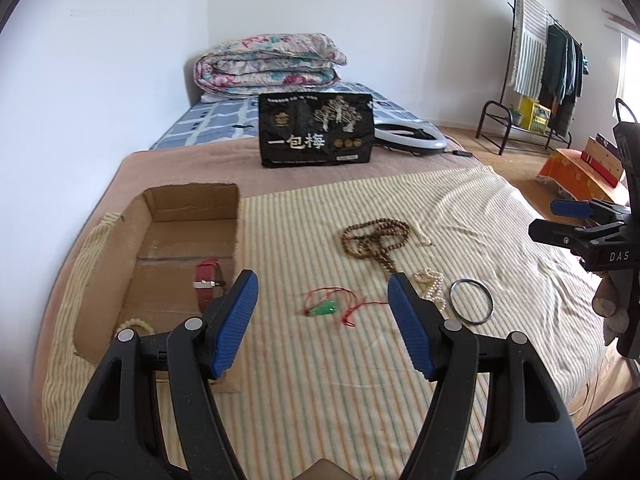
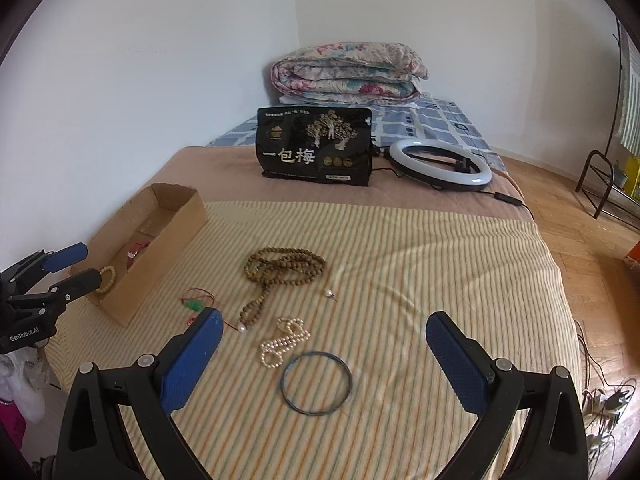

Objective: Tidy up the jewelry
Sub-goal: 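Grasp the green jade pendant with the left gripper while the right grasps the dark bangle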

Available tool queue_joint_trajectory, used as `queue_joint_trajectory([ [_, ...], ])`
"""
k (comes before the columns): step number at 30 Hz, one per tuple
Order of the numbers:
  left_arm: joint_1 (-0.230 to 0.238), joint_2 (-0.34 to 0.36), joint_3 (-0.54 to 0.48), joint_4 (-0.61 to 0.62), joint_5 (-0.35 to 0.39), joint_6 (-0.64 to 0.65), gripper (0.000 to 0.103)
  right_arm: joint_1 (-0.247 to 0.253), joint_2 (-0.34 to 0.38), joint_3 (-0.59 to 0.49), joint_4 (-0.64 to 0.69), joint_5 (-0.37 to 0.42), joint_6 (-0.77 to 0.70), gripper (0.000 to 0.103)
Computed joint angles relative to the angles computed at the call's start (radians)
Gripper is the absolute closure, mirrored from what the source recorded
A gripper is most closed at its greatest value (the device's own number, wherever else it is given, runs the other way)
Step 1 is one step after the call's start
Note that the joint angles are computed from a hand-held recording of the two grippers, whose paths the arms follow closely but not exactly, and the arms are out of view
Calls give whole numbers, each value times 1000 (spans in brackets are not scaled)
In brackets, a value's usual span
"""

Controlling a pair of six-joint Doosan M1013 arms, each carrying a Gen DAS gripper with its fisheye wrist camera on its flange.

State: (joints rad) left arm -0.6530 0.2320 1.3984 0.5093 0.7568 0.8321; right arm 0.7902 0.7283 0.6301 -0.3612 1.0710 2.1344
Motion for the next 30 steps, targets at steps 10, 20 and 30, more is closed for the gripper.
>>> queue_joint_trajectory([
  [10, -6, 64, -40, -79, 37, 56, 34, -20, -64, 170, 58, -52, 26, 0],
  [20, -6, 135, -75, -24, 98, 7, 34, -30, -61, 220, 108, -75, 6, 1],
  [30, 14, 178, -97, -12, 131, 3, 44, -39, -33, 201, 148, -84, -33, 2],
])
